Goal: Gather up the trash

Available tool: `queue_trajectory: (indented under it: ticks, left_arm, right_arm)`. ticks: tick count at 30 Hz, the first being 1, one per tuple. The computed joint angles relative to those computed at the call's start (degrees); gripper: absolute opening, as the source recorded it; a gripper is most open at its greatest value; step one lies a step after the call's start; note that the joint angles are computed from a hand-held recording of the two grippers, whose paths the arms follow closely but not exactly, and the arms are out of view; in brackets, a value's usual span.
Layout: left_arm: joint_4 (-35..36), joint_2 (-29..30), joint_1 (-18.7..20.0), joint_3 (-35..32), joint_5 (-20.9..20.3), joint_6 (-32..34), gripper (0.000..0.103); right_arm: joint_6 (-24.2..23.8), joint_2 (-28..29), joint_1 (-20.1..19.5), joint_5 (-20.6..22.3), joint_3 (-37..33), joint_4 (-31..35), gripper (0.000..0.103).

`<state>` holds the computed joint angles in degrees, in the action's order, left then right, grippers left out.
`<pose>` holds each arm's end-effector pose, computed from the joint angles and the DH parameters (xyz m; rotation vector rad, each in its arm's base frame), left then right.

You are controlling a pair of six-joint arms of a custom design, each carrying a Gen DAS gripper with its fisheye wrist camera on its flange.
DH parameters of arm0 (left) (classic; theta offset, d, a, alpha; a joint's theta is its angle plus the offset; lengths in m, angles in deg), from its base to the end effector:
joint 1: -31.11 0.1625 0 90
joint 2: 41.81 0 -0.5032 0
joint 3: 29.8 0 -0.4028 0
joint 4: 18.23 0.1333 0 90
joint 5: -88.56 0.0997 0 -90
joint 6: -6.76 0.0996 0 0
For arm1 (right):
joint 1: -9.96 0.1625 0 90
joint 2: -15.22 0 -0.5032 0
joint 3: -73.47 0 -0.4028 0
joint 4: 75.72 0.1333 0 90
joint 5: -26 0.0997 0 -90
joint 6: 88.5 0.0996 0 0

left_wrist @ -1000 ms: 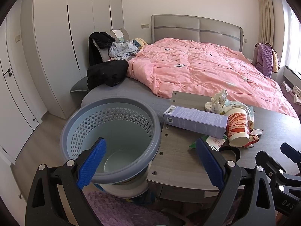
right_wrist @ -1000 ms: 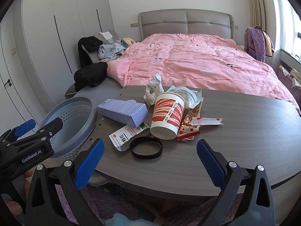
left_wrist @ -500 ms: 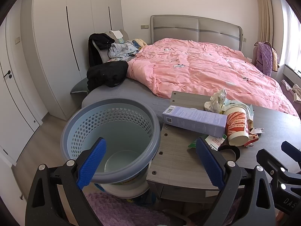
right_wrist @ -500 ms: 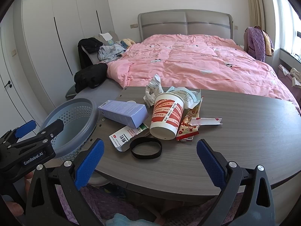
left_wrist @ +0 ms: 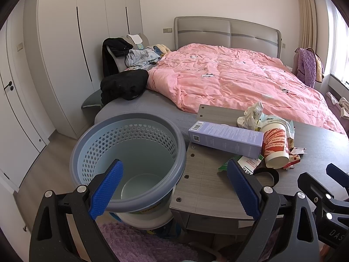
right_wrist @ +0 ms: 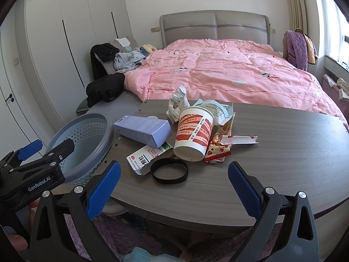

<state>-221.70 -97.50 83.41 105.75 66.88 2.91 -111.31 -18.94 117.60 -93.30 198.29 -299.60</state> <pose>-0.1013 -0.5005 0.2062 0.1889 2.0201 -1.0396 0.2454 -0.4927 0.0473 0.6084 -2.3845 0.9398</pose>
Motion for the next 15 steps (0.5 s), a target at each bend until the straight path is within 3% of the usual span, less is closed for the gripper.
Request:
queue_trajectory:
  ticks: [15]
  left_arm:
    - [0.3, 0.0, 0.1, 0.0, 0.0, -0.2, 0.092]
  right_arm:
    - [0.3, 0.0, 0.2, -0.1, 0.0, 0.1, 0.097]
